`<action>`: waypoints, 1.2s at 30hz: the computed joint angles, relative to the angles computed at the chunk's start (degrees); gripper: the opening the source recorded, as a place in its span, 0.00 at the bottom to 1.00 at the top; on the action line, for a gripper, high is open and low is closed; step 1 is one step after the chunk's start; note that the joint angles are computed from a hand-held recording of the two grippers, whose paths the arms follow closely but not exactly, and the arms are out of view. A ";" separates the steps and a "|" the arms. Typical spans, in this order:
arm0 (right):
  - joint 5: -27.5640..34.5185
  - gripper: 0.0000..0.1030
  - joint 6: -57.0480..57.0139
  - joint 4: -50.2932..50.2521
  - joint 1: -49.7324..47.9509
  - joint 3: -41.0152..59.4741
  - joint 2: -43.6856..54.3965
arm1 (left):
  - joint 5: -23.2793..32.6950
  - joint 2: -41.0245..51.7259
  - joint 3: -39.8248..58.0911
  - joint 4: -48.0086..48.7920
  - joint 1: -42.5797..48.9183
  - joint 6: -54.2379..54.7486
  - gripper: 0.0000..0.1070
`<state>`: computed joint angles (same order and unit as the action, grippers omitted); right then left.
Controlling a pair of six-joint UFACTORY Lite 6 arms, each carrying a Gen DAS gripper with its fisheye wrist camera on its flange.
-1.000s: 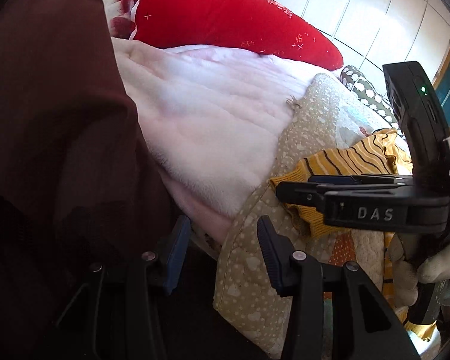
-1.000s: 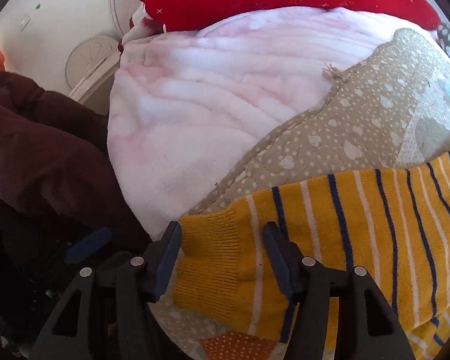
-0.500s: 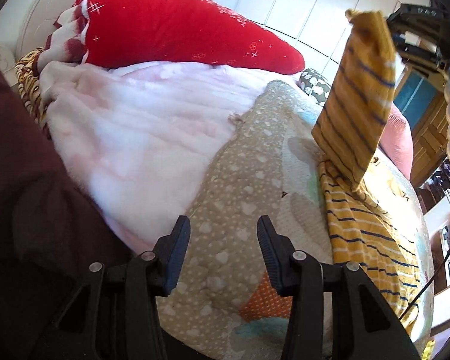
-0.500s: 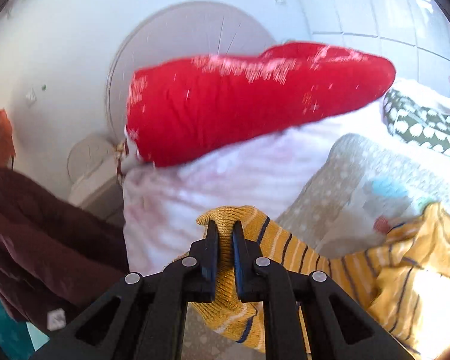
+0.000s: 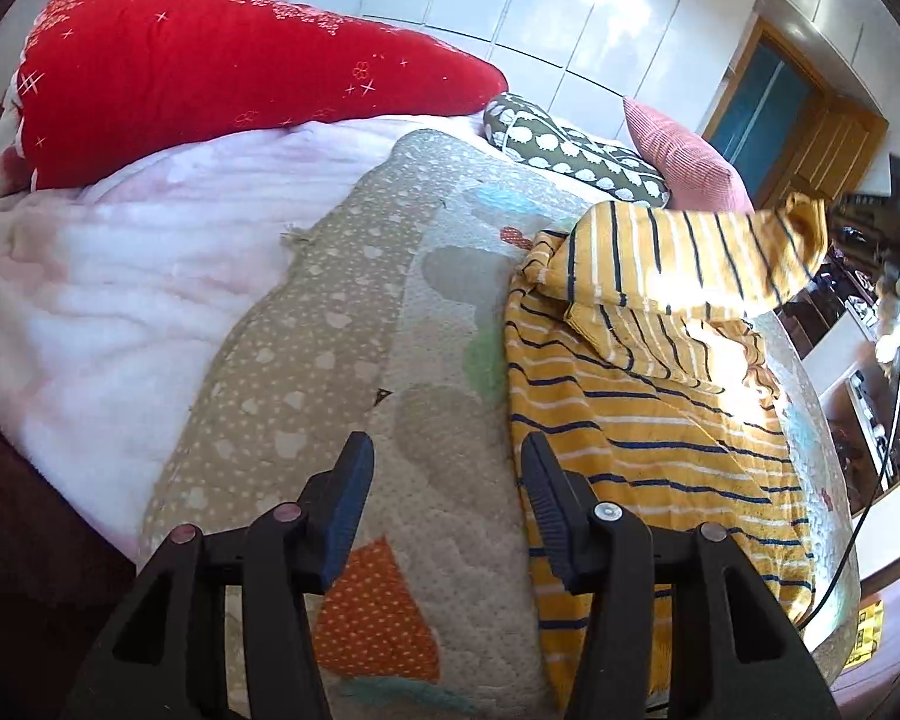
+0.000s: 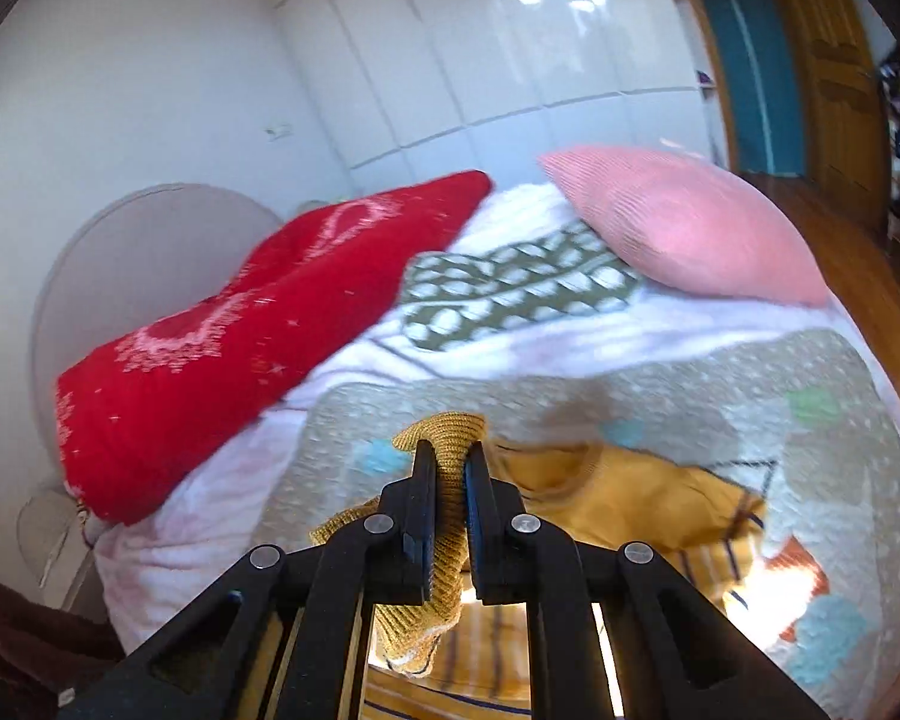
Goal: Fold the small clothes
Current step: 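Tuck the folded sleeve onto the sweater body with the right tool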
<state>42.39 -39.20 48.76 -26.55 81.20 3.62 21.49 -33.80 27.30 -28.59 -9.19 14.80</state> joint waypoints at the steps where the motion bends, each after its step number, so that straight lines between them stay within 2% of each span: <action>1: 0.63 0.09 -3.44 2.15 -3.78 -2.72 0.75 | -0.90 1.04 0.56 2.23 -1.94 -2.97 0.49; 4: 4.33 0.09 -13.53 7.35 -14.89 -7.68 4.75 | -2.83 4.57 2.34 10.40 -7.40 -13.14 0.49; 8: 5.59 0.09 -23.82 9.91 -24.37 -13.46 10.07 | -3.69 8.58 5.19 28.51 -15.81 -34.35 0.49; 12: 2.74 0.09 -30.04 11.38 -27.45 -15.51 16.67 | -2.17 11.01 7.55 42.09 -23.27 -51.18 0.49; 16: 0.73 0.10 -35.46 14.28 -27.93 -16.96 20.23 | 0.63 12.75 10.02 50.08 -28.54 -60.94 0.49; 21: 2.48 0.13 -36.66 14.17 -29.87 -18.01 19.31 | 2.42 16.01 13.82 52.10 -30.44 -63.80 0.51; 23: 2.29 0.18 -37.31 13.42 -30.79 -19.41 17.43 | 2.76 17.31 15.14 51.20 -30.21 -62.90 0.51; 25: 1.97 0.28 -39.22 12.94 -32.15 -21.71 14.65 | 2.75 18.73 16.30 51.21 -30.05 -62.73 0.51; 27: 1.97 0.31 -41.24 12.45 -33.92 -23.81 12.35 | 2.75 20.34 17.40 51.87 -29.77 -62.89 0.52; 36: 5.87 0.33 -44.87 8.96 -44.59 -27.48 9.32 | 1.06 25.58 19.03 47.94 -27.59 -58.46 0.52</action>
